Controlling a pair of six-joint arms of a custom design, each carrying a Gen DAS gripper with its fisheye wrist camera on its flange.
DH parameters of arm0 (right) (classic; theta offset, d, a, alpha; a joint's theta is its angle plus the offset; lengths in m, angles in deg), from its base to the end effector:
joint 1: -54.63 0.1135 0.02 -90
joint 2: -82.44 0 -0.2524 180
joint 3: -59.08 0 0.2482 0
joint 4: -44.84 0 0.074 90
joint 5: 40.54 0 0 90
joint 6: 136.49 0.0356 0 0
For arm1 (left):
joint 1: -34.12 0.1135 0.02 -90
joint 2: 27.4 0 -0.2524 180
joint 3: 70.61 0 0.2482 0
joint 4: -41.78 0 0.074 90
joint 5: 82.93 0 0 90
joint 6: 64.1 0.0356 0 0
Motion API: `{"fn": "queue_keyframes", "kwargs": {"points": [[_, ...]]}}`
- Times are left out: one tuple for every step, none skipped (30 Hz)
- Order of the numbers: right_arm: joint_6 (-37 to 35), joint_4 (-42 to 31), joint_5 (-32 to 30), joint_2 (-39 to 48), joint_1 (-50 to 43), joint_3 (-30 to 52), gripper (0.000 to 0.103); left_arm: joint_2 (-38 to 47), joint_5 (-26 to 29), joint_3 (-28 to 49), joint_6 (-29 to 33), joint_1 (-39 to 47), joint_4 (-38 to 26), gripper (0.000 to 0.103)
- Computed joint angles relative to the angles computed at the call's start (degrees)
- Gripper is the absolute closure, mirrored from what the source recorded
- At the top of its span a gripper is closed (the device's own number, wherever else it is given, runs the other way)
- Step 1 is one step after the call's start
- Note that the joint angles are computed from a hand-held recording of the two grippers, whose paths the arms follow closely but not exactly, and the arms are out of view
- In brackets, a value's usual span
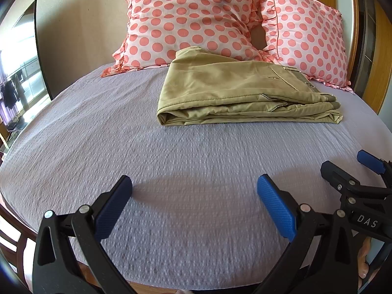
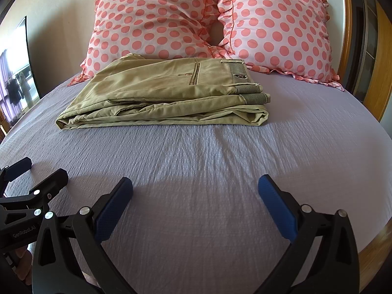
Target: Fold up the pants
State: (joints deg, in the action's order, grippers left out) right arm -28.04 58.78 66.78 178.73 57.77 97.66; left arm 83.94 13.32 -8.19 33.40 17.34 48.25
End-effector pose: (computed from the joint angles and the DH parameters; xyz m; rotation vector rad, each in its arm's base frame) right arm 0.2584 0.0036 0.0799 0.4531 2.2522 -0.1597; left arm 0.3394 -0.1064 0.0877 0.5412 2.2512 -0.2084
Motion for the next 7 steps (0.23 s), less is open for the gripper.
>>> {"fn": "queue_keyframes", "kwargs": {"points": [[0.0,0.0,0.0,0.0,0.0,0.0,0.001,0.0,0.0,0.1,0.0,0.0,-0.1,0.002],[0.0,0.0,0.0,0.0,0.0,0.0,0.001,0.0,0.1,0.1,0.1,0.1,-0.2,0.002],[0.0,0.1,0.0,0.1,0.0,0.0,0.001,0.0,0.1,0.2,0.0,0.1,-0.2,0.002],[0.1,0.1,0.1,0.1,0.1,0.0,0.001,0.0,0.1,0.2,0.0,0.1,-0.2,0.002],[0.1,0.1,0.1,0.1,0.1,0.0,0.001,0.1,0.0,0.1,0.0,0.0,-0.2,0.002],[0.1,0.1,0.1,0.1,0.1,0.0,0.001,0.1,0.0,0.1,0.0,0.0,-0.2,0.002],[0.1,0.1,0.1,0.1,0.1,0.0,0.001,0.1,0.0,0.1,0.0,0.0,-0.1,0.002]]}}
